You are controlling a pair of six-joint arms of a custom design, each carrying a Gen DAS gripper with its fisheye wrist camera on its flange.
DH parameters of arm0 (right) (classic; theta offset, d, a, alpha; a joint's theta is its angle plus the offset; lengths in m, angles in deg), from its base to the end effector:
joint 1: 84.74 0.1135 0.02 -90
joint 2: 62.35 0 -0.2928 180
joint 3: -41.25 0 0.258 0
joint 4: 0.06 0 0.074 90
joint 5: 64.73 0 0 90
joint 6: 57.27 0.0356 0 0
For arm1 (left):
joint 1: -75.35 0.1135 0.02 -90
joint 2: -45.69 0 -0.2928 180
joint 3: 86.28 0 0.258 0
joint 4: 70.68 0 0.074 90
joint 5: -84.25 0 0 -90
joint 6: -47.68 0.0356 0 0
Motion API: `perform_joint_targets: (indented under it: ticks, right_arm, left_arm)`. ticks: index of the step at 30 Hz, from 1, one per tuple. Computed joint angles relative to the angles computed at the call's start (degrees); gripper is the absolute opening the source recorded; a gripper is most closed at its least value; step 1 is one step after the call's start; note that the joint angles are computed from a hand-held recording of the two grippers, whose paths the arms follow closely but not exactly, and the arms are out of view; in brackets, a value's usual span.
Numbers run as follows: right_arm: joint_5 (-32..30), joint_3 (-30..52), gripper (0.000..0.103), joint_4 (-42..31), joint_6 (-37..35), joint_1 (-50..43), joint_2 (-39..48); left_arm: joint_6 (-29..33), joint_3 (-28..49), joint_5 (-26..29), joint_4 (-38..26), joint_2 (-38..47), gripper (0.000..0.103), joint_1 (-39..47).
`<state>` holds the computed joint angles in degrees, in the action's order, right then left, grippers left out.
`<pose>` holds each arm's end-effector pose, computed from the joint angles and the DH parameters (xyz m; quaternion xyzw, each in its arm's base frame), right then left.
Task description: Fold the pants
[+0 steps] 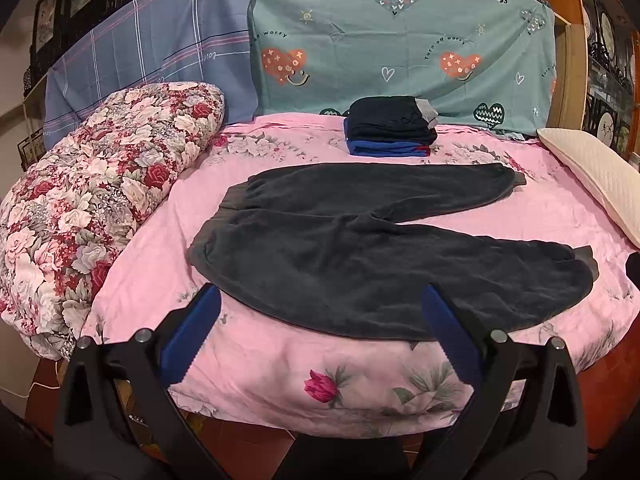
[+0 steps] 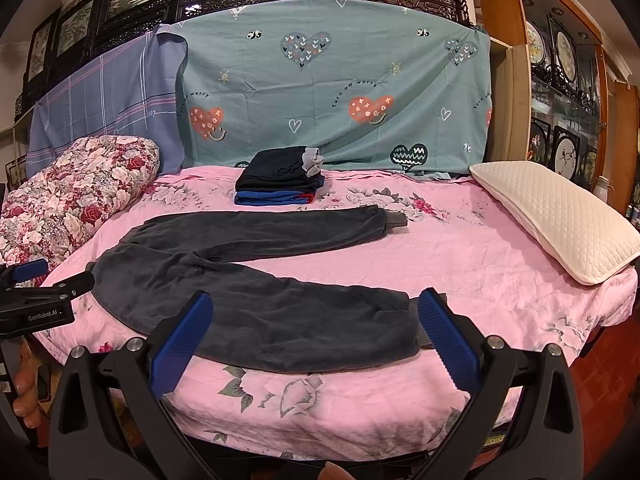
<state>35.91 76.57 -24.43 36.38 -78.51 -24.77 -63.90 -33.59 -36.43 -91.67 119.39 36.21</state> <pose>0.1430 0.0090 0.2330 0.0296 0.8482 -0.0336 0.5278 0.2103 -0.1478 0.2320 0.0281 0.8871 0.0103 0.4606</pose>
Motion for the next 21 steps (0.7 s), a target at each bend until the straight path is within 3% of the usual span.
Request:
perform_joint_targets:
  ticks: [21]
  right_arm:
    - [-1.35,0.43,0.102,-0.09,-0.48,-1.29,0.56]
  left_arm:
    - [-0.42,0.77,0.73,-0.25,1.07,0.101,0.07]
